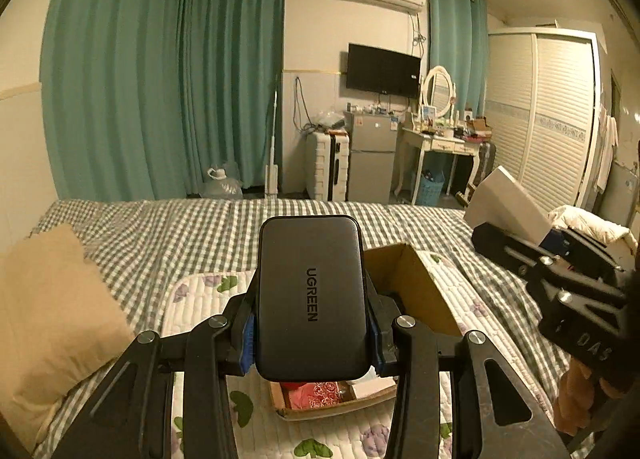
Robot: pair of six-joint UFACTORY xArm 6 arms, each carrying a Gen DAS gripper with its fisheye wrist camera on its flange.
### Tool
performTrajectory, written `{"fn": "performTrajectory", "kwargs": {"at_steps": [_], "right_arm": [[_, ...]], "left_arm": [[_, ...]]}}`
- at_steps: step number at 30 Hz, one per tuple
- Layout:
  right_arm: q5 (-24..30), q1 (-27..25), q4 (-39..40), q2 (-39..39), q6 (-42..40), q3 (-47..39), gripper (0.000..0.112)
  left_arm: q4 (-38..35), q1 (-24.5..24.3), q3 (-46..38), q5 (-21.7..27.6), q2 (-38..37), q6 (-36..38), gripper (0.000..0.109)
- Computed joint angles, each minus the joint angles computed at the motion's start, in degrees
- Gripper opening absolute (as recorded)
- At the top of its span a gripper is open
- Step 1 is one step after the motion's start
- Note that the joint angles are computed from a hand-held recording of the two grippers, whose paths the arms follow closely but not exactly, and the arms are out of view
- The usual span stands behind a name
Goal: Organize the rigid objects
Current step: 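Lift the power bank and white charger over the box with both tools, then open the left tool dropping the power bank while the right tool releases the charger into the box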
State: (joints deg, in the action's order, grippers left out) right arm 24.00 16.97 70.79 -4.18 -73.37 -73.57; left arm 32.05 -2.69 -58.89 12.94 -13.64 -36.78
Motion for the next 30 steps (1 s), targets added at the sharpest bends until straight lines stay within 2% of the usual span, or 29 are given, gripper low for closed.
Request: {"fn": "performTrajectory", "kwargs": {"at_steps": [7, 9, 13, 15, 18, 22, 24, 27, 28, 29, 30], "right_arm": [[-2.14, 0.97, -6.5, 8.03, 5.43, -4.65, 0.046], [-2.67, 1.16, -10.26, 11.16, 8.1, -6.84, 0.046], [-0.53, 0.59, -20.02, 16.62, 14.88, -10.54, 0.046], [0.15, 0.22, -23.0, 18.6, 16.92, -11.69, 0.046], [-0.03, 0.26, -28.99, 21.17, 20.9, -12.75, 0.046], [3.13, -0.29, -38.16, 25.47, 26.89, -16.9, 0.046], [2.94, -0.09, -42.81, 25.84, 28.86, -16.25, 0.046], [3.63, 0.12, -47.44, 26.79, 31.82, -16.56, 0.046], [3.09, 0.28, -49.04, 26.96, 32.76, -16.29, 0.045], [2.01, 0.55, -49.8, 26.47, 33.08, -15.13, 0.035], [2.55, 0.64, -50.98, 26.73, 33.76, -15.48, 0.029]], "left_arm": [[-6.42, 0.05, -3.59, -0.36, 7.11, 6.62, 0.042], [-9.55, -0.27, -5.39, 0.15, 10.12, 9.8, 0.042], [-11.2, -0.89, -7.84, 1.64, 14.63, 12.29, 0.042], [-16.23, -1.11, -9.06, 2.81, 16.76, 16.05, 0.042], [-19.31, -1.2, -10.93, 4.79, 19.44, 19.19, 0.042], [-19.19, -1.67, -12.03, 7.5, 20.9, 20.02, 0.042], [-19.55, -1.89, -12.64, 8.41, 21.7, 20.48, 0.042], [-20.88, -2.17, -15.58, 12.28, 24.0, 21.54, 0.042], [-17.98, -2.25, -16.25, 13.24, 24.5, 19.57, 0.042], [-17.48, -2.18, -16.45, 13.33, 24.74, 19.2, 0.042], [-19.38, -1.97, -16.11, 12.62, 24.62, 20.3, 0.042]]}}
